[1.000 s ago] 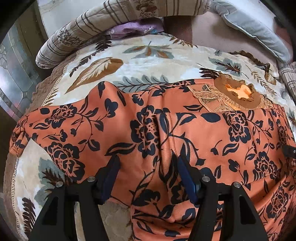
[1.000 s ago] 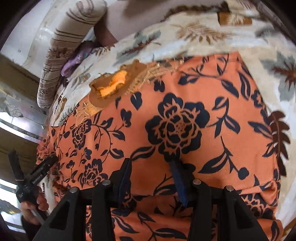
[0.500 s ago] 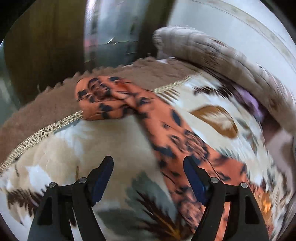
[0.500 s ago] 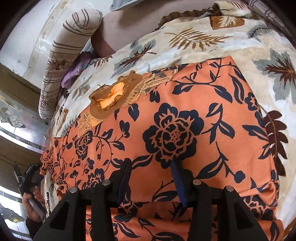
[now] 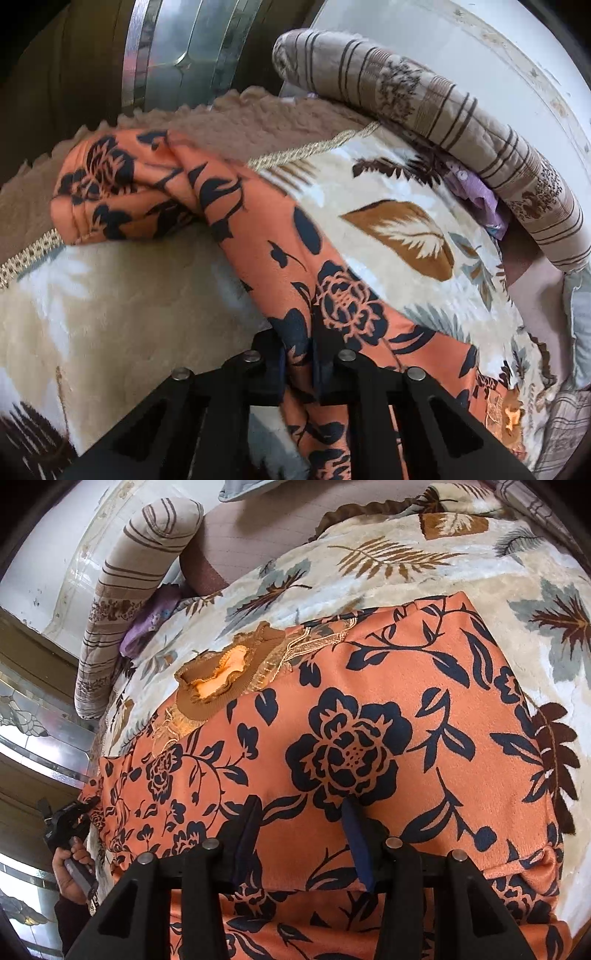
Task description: Fold small clothes
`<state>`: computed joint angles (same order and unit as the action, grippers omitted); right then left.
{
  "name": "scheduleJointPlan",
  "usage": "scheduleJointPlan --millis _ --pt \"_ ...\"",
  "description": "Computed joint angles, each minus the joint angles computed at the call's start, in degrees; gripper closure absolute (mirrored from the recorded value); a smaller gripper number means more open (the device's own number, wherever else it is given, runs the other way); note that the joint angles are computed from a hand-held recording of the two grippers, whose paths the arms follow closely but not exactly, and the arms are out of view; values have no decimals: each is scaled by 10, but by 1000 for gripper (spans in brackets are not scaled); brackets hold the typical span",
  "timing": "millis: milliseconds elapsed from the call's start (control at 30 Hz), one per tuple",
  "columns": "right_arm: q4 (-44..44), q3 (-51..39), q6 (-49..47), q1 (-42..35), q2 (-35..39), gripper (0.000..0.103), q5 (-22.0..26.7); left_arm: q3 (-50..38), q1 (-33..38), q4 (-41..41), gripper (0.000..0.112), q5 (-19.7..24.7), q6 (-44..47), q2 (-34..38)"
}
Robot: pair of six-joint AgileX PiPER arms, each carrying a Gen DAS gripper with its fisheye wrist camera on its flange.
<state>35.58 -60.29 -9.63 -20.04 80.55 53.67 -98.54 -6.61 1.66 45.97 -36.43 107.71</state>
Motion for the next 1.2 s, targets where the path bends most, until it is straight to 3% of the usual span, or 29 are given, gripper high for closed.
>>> scheduleJointPlan --millis 233,300,400,433,467,500,533,633,767,967,1067,1200 --pt "18 2 -7 -22 -4 54 8 -70 -170 175 104 -1 12 -37" --pt "17 3 -5 -25 -10 54 4 -101 -233 199 104 9 29 -31" --pt "9 5 1 -33 -19 54 -4 -171 -341 154 101 43 156 11" --pt "6 5 5 -38 -23 54 -8 -196 -367 146 87 66 189 29" --pt "8 6 5 -45 -25 54 -10 -223 -406 151 60 103 223 54" --pt "12 6 3 -52 -26 54 -11 -227 -432 168 48 118 233 65" --pt "19 7 0 -65 -30 54 -11 -208 -463 202 40 119 226 66" --pt "39 13 -11 -94 -38 52 -10 -161 -502 214 40 138 252 54" --pt "30 12 -4 -92 -49 52 -14 -97 -494 237 40 133 228 3" --pt "-88 12 37 25 -80 51 -68 9 -341 210 37 94 70 -88" --pt "-167 -9 74 124 -82 52 -91 -6 -256 179 38 150 10 -47" --pt "-287 -119 158 293 -18 52 -86 -25 -236 184 38 197 -3 6"
